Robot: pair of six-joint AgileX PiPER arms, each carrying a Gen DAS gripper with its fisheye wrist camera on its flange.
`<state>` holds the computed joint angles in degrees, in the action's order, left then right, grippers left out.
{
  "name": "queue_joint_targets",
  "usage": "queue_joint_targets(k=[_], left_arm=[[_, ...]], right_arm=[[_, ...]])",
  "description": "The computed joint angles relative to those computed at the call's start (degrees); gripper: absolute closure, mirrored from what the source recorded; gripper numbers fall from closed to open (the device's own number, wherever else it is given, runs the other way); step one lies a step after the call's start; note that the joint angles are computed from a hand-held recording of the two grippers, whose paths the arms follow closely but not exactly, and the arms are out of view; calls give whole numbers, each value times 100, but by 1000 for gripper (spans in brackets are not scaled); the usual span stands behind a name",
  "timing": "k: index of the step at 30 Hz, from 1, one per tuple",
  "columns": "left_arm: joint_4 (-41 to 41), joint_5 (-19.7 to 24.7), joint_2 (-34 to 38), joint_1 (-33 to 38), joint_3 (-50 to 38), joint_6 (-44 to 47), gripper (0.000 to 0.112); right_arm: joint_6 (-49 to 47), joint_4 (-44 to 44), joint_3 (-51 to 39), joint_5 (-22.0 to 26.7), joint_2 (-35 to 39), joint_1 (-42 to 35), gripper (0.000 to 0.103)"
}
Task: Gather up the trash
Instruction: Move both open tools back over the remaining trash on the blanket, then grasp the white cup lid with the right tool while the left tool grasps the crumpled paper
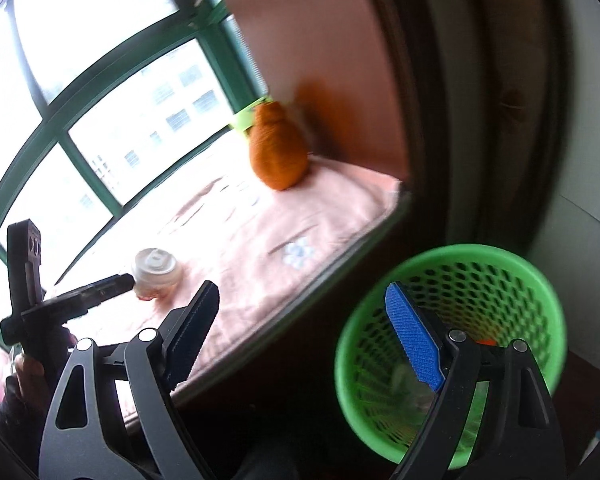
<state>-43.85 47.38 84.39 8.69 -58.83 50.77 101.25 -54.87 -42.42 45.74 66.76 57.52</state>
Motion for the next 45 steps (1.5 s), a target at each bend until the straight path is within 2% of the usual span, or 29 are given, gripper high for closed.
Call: queue_joint_targets(k=[9,13,17,20,23,26,31,39,43,45], left_arm=[[-68,304,605,1517,-442,418,34],[-86,329,820,1887,-490,538,35],[-80,357,964,2186,-499,683,36],[-58,367,1059,2303,-507,703,37],[-51,376,1144,2393,-520,750,37],[-77,411,1197,2465,-537,821,37],[-85,394,1261,2478,-525,928,37],[-75,346,1402,2411,-516,934,37],[-38,341,1475,2404,-533,887,37],[-32,334,1503,2406,-536,878,37]], right_arm=[[-1042,565,-1072,-1758,1567,-798,16],[-2266,1558,-1845,-2355,2422,-1048,16],[-3994,3118,-2712,-2730,3220,-1212,15],[-5363,4399,-3423,-2729,3804,-1308,13],[-6564,5548,-4209,-2505,4416,-1422,11],[-7049,5947,-4849,-2239,4895,-1474,11],[-7399,6332,-5636,-1885,5496,-1594,10],[-8015,7128,-6261,-1723,6034,-1785,10],[-8142,7253,-6537,-1552,6248,-1805,10],[-7989,7046,-6595,-1548,6291,-1771,10]])
